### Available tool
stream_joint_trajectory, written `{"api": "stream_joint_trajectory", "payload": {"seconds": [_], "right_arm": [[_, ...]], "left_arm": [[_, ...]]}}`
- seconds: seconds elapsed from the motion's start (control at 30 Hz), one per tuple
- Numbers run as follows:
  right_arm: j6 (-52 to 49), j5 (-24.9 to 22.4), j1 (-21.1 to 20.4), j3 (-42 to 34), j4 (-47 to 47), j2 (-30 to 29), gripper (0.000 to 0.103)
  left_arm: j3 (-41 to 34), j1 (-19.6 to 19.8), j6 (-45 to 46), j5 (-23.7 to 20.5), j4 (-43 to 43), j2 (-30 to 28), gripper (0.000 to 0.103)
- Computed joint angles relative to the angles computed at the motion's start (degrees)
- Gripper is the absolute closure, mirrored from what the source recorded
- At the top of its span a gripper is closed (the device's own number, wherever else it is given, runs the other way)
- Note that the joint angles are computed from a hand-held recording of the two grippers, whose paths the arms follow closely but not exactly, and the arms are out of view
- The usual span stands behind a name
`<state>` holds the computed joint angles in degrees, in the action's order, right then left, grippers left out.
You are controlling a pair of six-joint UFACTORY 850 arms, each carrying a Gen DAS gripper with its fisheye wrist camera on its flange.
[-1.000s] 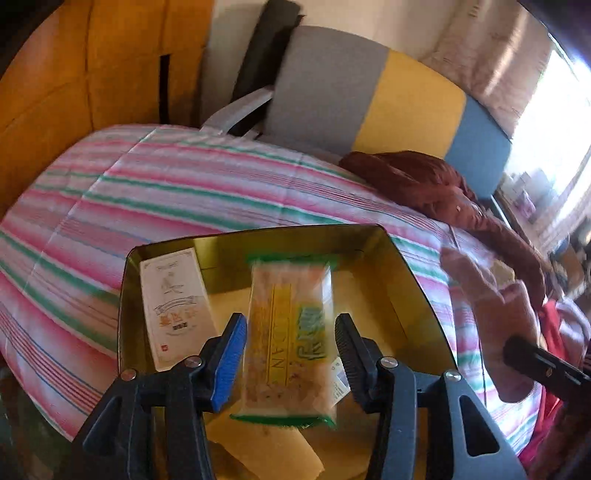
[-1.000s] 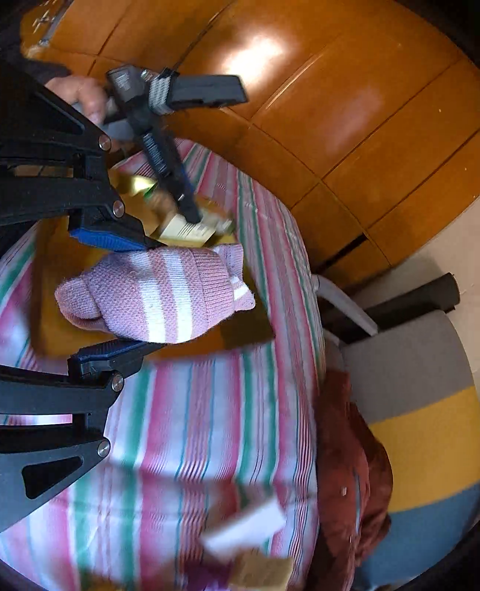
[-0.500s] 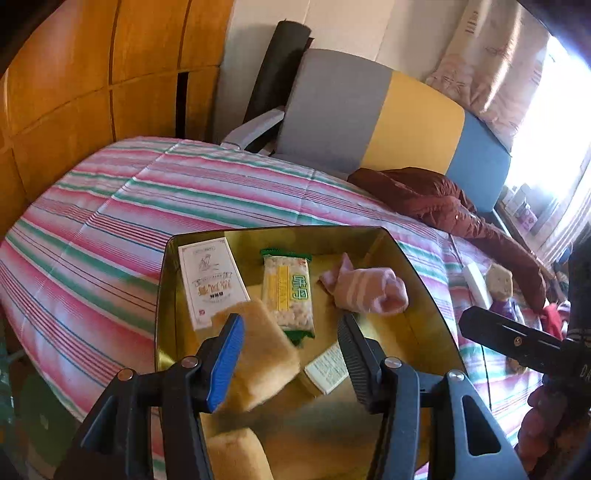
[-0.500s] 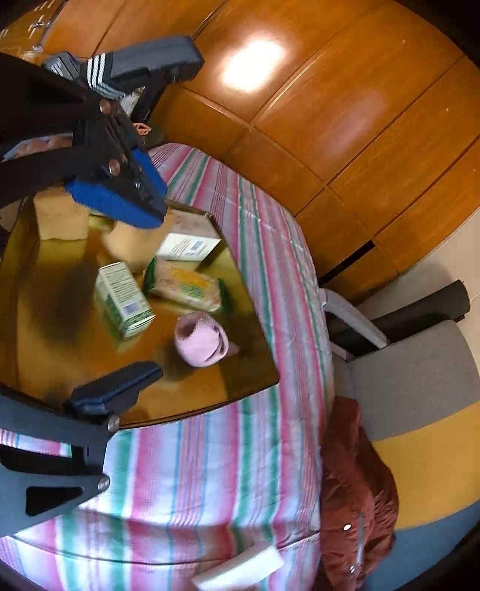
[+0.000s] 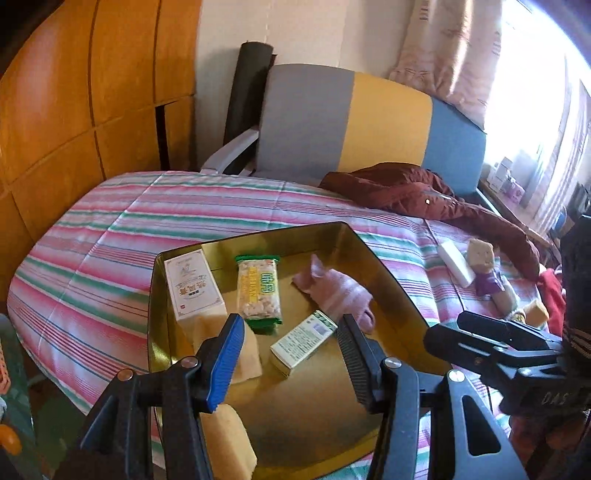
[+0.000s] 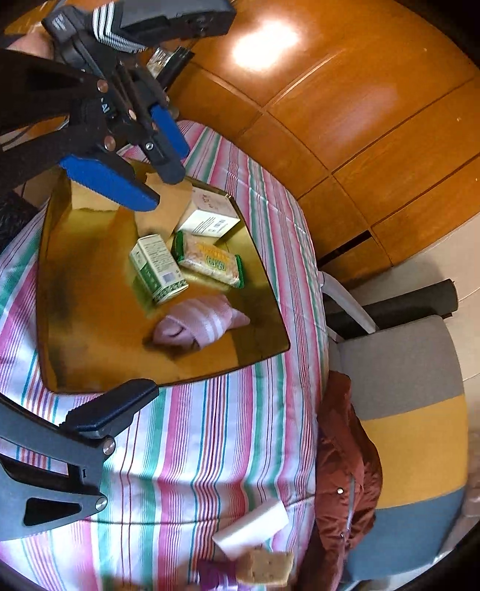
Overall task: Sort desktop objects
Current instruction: 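Carry the cracker packet and pink sock into the gold tray and release, then move both tools back toward the remaining pile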
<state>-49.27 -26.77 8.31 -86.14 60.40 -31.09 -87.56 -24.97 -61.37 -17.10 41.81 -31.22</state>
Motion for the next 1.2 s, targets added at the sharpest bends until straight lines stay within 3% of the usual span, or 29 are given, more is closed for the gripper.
{"api": "stream_joint_trajectory", "payload": {"seconds": [0.37, 0.63, 1.2], "right_arm": [[-5.0, 5.8, -0.2, 5.9, 1.5, 3.9, 0.01], [-2.4, 8.0, -1.8, 8.3, -0.6, 5.1, 0.009], [13.1, 10.1, -10.4, 14.0, -8.1, 7.8, 0.006]], "left_arm": [[0.6, -1.8, -3.2, -0.9, 5.3, 0.6, 0.049], [-0.5, -2.8, 0.9, -1.3, 3.0, -0.3, 0.049], [-4.4, -5.8, 25.6, 0.2, -17.2, -3.9, 0.049]]}}
